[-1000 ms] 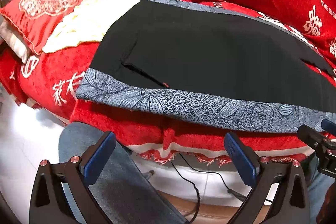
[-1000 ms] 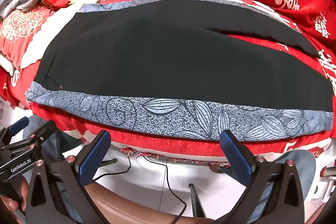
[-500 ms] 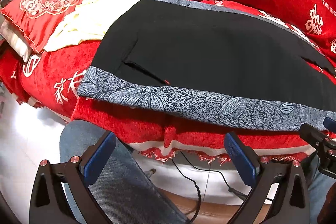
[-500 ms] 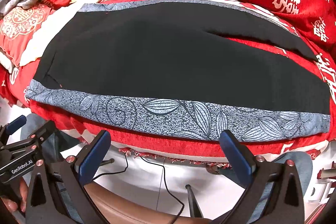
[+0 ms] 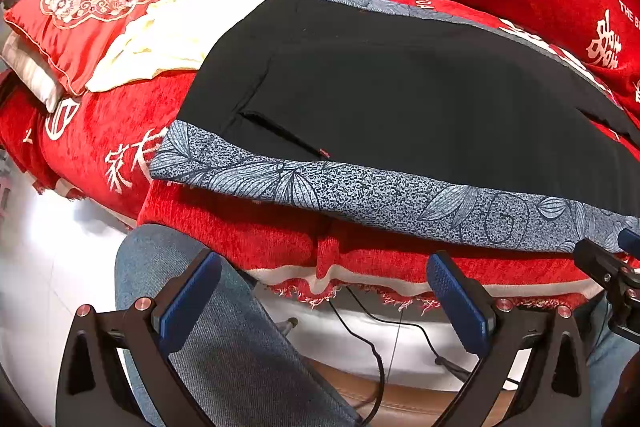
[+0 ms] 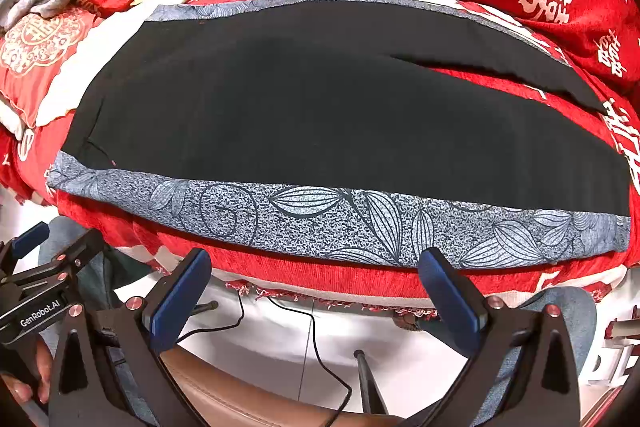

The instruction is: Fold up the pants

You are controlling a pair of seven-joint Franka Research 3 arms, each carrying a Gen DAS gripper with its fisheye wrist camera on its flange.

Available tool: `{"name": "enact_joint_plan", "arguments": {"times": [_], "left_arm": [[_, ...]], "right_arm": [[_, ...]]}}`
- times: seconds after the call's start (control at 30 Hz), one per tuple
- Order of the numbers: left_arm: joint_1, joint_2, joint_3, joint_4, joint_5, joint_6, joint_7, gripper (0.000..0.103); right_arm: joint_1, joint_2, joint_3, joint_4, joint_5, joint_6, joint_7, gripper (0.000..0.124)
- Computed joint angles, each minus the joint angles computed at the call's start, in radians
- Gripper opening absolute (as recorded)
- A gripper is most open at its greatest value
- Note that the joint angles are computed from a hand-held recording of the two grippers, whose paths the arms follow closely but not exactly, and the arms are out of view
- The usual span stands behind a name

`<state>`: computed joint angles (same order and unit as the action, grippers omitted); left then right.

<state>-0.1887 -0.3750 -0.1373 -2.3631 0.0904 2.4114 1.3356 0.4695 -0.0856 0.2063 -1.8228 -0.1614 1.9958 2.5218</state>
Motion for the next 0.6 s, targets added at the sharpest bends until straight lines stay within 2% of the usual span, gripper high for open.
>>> {"name": "enact_joint_plan", "arguments": {"times": [0.6], "left_arm": [[-0.001,0.007,-0.006,0.007,0.004,-0.004,0.007,0.103]], "right_arm": [[0.0,0.002,-0.002,-0.005,0.004,0.003,-0.002,0.103]]}}
